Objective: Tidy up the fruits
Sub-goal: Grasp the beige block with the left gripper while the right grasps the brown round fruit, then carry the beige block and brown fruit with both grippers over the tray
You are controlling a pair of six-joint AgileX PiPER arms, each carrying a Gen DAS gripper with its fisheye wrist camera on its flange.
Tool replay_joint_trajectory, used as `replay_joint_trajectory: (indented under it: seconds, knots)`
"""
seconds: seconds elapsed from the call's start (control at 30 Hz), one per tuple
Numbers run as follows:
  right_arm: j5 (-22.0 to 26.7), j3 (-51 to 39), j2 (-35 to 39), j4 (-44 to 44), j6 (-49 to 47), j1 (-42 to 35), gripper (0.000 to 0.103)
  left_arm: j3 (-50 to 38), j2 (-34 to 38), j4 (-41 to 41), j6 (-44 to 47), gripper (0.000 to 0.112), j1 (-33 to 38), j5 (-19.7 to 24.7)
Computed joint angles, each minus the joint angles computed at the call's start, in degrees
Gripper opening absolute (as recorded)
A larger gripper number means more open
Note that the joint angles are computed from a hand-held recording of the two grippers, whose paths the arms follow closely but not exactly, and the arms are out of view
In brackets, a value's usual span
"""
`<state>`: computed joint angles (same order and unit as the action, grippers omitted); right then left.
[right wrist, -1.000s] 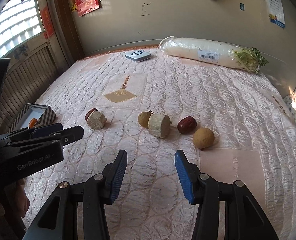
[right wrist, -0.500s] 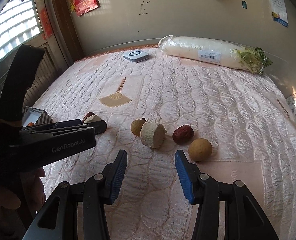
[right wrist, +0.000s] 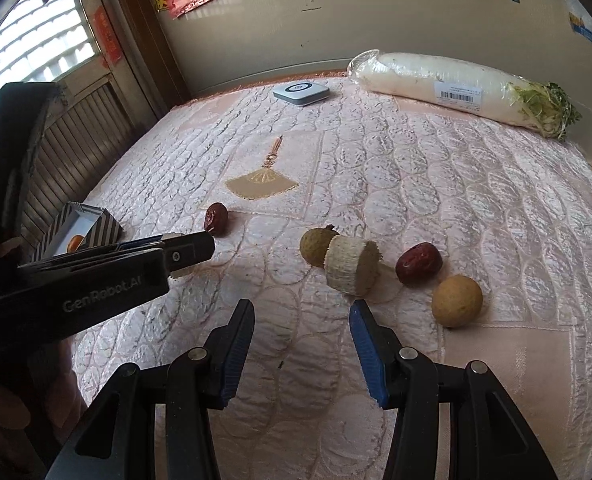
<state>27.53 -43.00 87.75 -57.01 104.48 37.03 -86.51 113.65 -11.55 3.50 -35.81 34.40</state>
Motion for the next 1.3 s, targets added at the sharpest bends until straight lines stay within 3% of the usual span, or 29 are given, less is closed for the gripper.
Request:
replay_joint_trajectory:
  seconds: [0.47,0.57,0.7,0.83,1.0,1.3]
  knots:
    - [1.6,-6.9,6.3,1.2,-6.8,-5.6,0.048,6.2,-4.1,0.4,1.1,0.031,0.1,-1.6]
    - [6.7,-9.7,8.4,3.4,-11.1,-4.6,0.025,6.7,-4.4,0.4,1.2,0.031,0.1,-1.5]
    - [5.5,-6.9,6.0,2.9,-9.7,-4.3,0.024,8.2,-5.7,0.1,1.7,0.031,0.5,-2.2]
    - [5.7,-2.4,1.3,-0.9,-2.0,-0.5,0.024,10.2,-7.5,-1.1,3.0,0.031,1.2,-2.8]
    - [11.4,-1.1,-2.9,-3.5,4.9,7.6,0.024,14.1,-11.0,-0.6,3.5,0.031,1.7,-4.4]
    - [19.1,-7.3,0.3,-2.9,6.2,17.3,0.024,21.6,-17.9,1.8,3.4,0.031,3.8,-8.1]
